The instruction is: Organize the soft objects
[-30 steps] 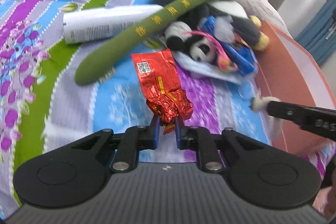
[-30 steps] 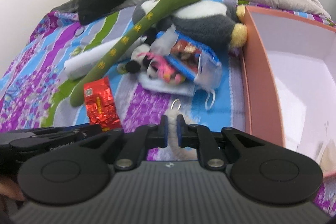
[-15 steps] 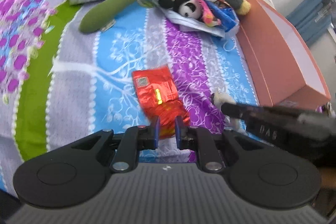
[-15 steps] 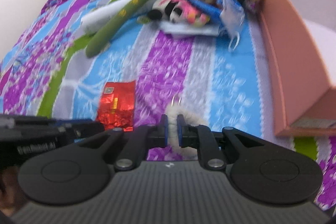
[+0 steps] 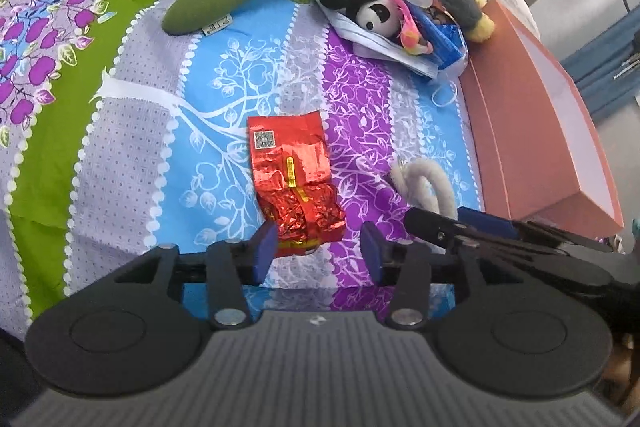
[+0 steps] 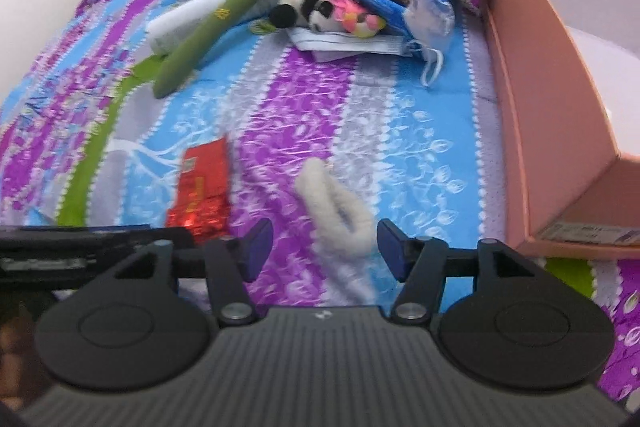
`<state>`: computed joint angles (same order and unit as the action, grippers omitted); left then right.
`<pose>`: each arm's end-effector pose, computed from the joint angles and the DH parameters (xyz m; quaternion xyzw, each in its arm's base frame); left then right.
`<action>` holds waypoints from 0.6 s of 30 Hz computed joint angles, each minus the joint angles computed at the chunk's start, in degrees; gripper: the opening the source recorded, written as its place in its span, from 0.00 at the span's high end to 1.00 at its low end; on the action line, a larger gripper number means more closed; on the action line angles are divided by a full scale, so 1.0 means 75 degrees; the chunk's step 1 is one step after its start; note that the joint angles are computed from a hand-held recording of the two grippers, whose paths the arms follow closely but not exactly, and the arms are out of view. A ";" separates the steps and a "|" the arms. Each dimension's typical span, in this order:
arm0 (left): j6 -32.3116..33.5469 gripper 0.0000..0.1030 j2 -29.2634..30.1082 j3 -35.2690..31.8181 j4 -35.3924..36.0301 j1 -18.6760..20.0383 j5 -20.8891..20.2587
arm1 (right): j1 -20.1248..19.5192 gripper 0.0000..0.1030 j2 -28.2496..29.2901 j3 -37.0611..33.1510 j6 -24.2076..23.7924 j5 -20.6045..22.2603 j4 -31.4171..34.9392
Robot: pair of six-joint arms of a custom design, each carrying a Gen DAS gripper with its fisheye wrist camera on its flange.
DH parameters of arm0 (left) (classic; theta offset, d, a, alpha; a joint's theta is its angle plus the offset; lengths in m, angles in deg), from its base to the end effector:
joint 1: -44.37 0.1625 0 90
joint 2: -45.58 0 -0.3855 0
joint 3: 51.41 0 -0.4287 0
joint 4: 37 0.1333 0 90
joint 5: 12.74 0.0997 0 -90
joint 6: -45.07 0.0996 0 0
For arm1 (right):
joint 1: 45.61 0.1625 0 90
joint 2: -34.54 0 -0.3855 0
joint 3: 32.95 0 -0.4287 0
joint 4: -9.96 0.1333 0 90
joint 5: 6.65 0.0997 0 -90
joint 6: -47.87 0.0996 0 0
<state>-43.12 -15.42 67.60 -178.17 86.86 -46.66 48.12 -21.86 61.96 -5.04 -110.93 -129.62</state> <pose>-0.2275 -0.5013 0.0690 -0.2799 0.8359 -0.4148 0.2257 0.1518 -0.6567 0.1411 0.4580 -0.8751 0.0355 0.1523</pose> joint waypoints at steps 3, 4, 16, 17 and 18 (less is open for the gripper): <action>-0.0307 0.47 -0.0002 -0.0071 0.0208 0.0055 -0.0005 | -0.0058 0.42 0.0151 -0.0270 0.0147 0.0105 0.0263; -0.0354 0.47 -0.0002 -0.0079 0.0211 0.0078 -0.0018 | -0.0077 0.42 0.0162 -0.0313 0.0131 0.0177 0.0299; -0.0533 0.41 0.0203 -0.0462 0.0576 0.0369 -0.0210 | -0.0222 0.86 0.0497 -0.0644 0.0276 0.0257 0.0567; -0.0514 0.41 0.0239 -0.0505 0.0623 0.0378 -0.0208 | -0.0226 0.87 0.0495 -0.0634 0.0268 0.0265 0.0563; -0.0489 0.41 0.0269 -0.0557 0.0692 0.0390 -0.0212 | -0.0229 0.87 0.0481 -0.0610 0.0244 0.0280 0.0537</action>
